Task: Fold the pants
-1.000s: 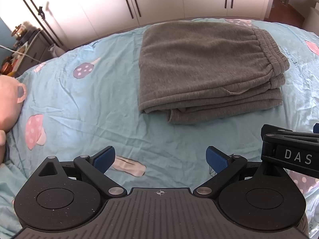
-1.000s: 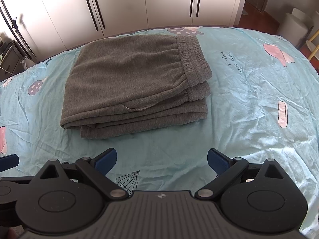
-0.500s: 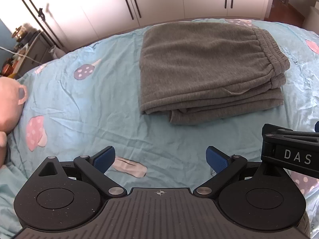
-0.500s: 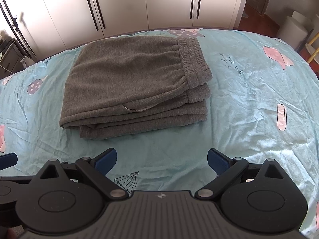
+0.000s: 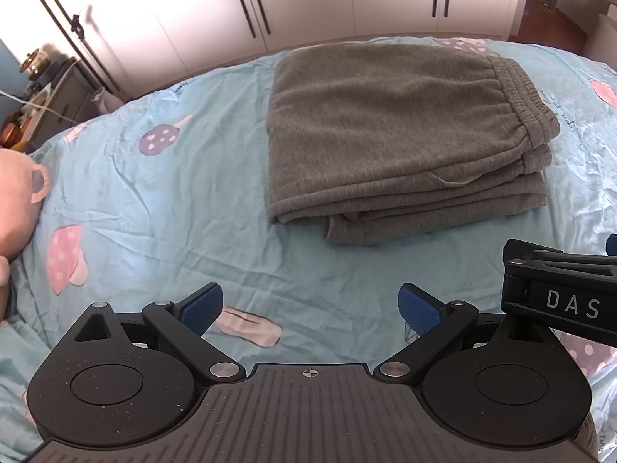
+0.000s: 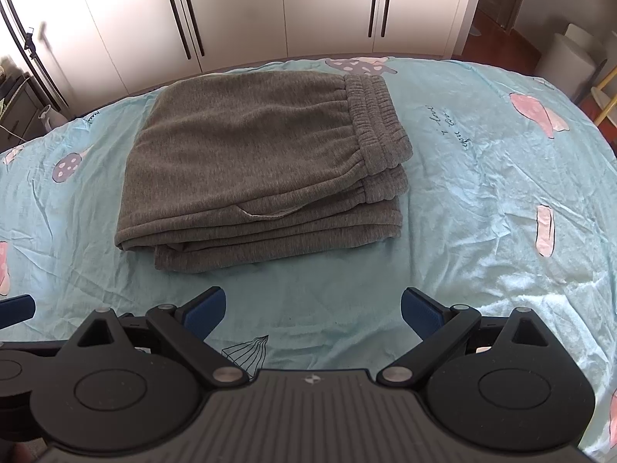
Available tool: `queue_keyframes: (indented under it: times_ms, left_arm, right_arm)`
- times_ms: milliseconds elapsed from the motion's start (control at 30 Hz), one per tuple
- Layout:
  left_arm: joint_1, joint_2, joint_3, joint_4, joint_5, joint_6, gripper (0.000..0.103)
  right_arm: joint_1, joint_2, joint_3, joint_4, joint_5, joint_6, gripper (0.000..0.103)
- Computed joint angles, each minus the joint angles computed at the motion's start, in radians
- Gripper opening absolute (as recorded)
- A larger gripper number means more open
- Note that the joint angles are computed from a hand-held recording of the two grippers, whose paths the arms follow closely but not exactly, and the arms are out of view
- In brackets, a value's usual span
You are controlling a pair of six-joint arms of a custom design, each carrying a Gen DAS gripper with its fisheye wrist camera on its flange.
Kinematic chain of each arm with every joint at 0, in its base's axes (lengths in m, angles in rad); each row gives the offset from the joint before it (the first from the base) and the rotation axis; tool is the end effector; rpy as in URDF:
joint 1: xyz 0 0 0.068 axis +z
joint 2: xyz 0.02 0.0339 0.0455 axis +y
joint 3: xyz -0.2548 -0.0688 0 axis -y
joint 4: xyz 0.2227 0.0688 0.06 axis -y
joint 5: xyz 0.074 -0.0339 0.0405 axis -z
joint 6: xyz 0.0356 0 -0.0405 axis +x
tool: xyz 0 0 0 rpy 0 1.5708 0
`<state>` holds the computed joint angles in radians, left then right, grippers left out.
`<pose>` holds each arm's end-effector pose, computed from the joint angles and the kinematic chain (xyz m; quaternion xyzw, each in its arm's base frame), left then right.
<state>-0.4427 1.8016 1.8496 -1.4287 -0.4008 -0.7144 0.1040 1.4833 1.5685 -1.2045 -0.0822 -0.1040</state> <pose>0.2933 -0.1237 0.3273 -0.1508 0.9640 0.1151 0.1862 0.2606 0.0301 0.3475 -0.1102 0.9676 0.0400 0.2236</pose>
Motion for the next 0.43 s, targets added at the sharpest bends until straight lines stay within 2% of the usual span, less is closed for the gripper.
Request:
queue_keyframes:
  times_ms: [433]
  left_arm:
    - [-0.021, -0.044, -0.061, 0.085, -0.028, 0.025, 0.1]
  right_arm:
    - [-0.003, 0.01, 0.006, 0.002, -0.006, 0.006, 0.098]
